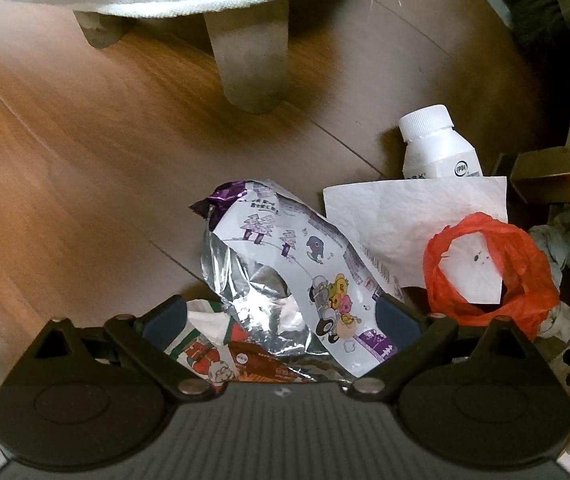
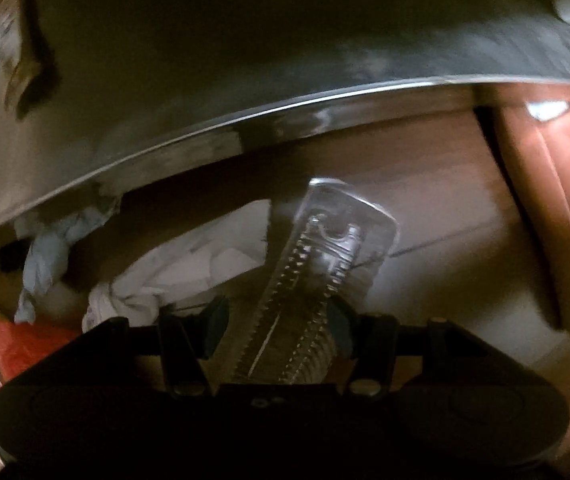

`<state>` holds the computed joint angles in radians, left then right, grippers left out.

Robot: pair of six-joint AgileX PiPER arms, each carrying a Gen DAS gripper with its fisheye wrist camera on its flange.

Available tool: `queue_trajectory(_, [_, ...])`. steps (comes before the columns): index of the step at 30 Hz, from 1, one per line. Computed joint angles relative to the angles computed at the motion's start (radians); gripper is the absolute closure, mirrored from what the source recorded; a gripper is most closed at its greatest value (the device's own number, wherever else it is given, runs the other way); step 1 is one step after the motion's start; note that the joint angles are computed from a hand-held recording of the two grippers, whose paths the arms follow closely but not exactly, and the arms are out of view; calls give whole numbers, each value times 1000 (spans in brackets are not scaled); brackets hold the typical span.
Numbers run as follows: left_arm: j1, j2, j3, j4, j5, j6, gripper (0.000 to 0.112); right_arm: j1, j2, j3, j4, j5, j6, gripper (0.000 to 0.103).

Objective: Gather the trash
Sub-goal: 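Lower left tool to silver wrappers while right tool grasps clear plastic tray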

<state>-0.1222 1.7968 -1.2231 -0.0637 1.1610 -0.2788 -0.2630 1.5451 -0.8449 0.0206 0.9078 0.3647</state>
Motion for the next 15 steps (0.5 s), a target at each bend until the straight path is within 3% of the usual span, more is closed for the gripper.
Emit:
queue_trajectory(8, [28, 44, 10, -54, -38, 12, 25, 1, 30, 3, 33, -19, -60, 52])
queue_trajectory(11, [49, 53, 3, -68, -43, 12, 49, 1, 28, 10, 41, -26, -88, 58])
queue_trajectory(13, [58, 44, 5, -69, -47, 12, 55, 21, 31, 10, 43, -22, -88, 93])
queue_trajectory(15, [72, 28, 14, -88, -63, 20, 68, 27, 27, 11, 47, -15, -90, 98])
